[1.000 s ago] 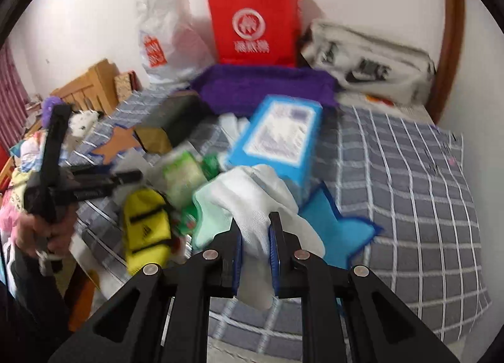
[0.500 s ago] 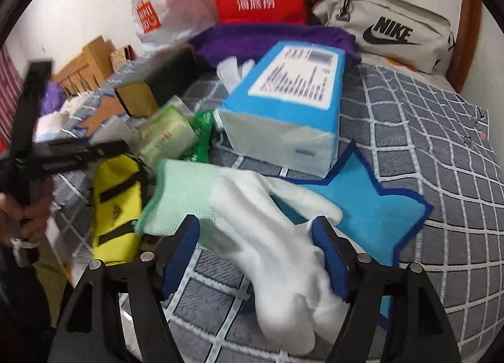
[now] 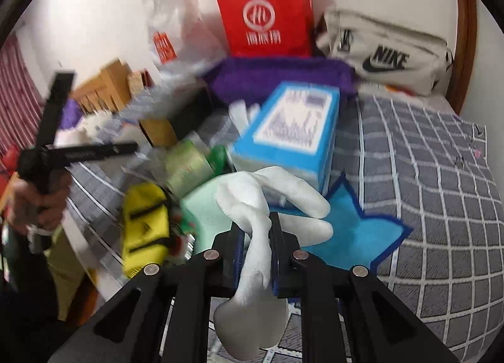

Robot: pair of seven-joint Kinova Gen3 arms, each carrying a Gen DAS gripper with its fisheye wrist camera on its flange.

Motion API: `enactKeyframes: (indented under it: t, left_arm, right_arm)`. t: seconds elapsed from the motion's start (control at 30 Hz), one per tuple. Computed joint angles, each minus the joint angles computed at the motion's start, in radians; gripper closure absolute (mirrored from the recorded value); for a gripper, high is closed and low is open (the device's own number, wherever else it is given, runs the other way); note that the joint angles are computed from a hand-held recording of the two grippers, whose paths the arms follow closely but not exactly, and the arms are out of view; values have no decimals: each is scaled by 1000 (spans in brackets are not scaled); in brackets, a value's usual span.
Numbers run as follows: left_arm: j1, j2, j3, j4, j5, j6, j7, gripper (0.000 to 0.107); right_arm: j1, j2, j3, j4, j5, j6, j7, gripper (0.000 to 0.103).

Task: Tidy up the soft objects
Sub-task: 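Carry the sponge block in the left tool while the right tool carries the glove toward the purple towel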

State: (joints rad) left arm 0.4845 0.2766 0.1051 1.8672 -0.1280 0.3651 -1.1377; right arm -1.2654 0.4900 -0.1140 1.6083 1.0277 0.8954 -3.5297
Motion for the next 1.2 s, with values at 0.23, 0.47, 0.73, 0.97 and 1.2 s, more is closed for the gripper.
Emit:
enactKeyframes:
  t: [0.23, 0.47, 0.73, 0.97, 1.2]
  left_arm:
    - [8, -21, -7, -54, -33, 47, 19, 57]
    - [12, 2, -11, -151, -63, 122, 34, 57]
    - [-10, 42, -6, -285, -79, 203, 21, 57]
    - [-3, 111, -17, -425, -81, 278, -8, 56]
    - [-23, 199, 2, -578, -36, 330, -86, 56]
  right_arm:
    - [8, -44, -6, -21, 56, 43, 17, 89]
    - [65, -37, -3, -108, 46, 51, 129, 89]
    - [123, 9, 54, -251, -9, 70, 274, 89]
    - [188, 49, 103, -341, -88, 41, 376, 89]
    - [254, 79, 138, -406, -163, -25, 488, 89]
